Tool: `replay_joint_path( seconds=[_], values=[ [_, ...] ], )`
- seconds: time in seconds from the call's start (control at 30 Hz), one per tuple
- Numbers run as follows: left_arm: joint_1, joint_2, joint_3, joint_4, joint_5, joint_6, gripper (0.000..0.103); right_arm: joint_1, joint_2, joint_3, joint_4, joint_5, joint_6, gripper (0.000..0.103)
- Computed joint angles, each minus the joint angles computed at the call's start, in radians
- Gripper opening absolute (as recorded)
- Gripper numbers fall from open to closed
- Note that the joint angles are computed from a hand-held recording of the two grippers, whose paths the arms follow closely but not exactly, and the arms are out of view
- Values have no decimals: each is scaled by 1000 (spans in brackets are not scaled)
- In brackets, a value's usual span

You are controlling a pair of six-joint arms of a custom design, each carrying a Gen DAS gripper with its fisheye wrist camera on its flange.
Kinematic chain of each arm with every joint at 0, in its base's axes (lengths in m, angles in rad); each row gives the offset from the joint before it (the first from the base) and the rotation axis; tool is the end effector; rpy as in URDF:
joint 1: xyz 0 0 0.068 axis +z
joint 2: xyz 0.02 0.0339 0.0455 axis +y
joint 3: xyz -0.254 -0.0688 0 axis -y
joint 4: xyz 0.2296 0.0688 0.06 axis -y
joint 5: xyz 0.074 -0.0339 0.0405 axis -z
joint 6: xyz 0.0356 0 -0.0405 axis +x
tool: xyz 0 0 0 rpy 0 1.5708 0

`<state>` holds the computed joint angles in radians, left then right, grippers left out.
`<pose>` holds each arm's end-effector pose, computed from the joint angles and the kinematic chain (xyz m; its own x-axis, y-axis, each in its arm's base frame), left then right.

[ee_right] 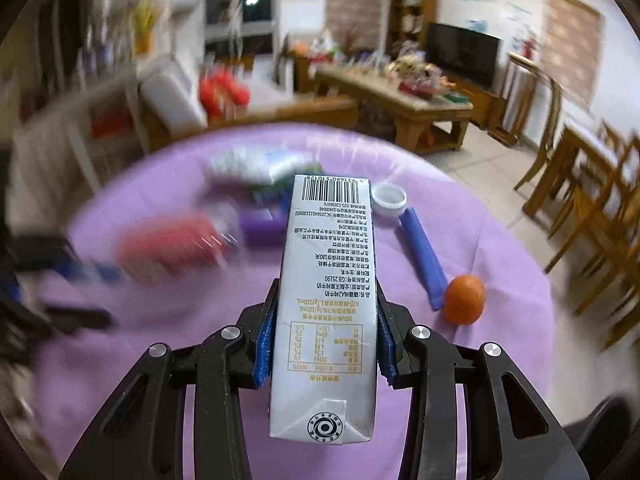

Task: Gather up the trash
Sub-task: 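Grasp the white milk carton with the right tool while the left tool holds the cups, then carry the cup stack and milk carton over the bin and lower them in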

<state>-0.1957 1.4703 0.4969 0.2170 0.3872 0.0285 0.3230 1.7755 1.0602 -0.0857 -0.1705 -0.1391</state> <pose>0.2437 -0.0620 0.1367 -0.6601 0.1578 -0.7344 0.4684 0.8507 -0.2383 0.3397 0.1201 0.1786 -0.6154 -0.3501 -0.7062 -0.5151 0.8568 0.0242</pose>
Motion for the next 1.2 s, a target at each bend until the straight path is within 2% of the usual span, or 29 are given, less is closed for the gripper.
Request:
replay_joint_path(
  seconds=[0.1,0.27,0.43,0.57,0.77,0.93,1.13,1.2],
  values=[
    [-16,-12,-13,34,-11,-31,38,-41,-140,-165,146,-120,182,41],
    [-72,-31,-23,81,-49,-87,39,-95,-370,-409,323,-188,361,41],
    [-182,-31,-5,112,-118,-138,39,-244,-590,-574,352,-261,436,41],
    [-294,-5,39,133,-183,-178,39,-419,-742,-643,291,-341,418,41],
    [-458,65,136,142,-271,-209,39,-750,-866,-683,195,-524,344,41],
    [-562,140,243,118,-315,-205,39,-1045,-840,-682,168,-704,254,41],
    [-661,252,378,96,-341,-199,39,-1386,-646,-608,136,-915,101,41],
    [-686,295,425,89,-341,-196,39,-1449,-600,-594,139,-940,79,41]
  ],
)
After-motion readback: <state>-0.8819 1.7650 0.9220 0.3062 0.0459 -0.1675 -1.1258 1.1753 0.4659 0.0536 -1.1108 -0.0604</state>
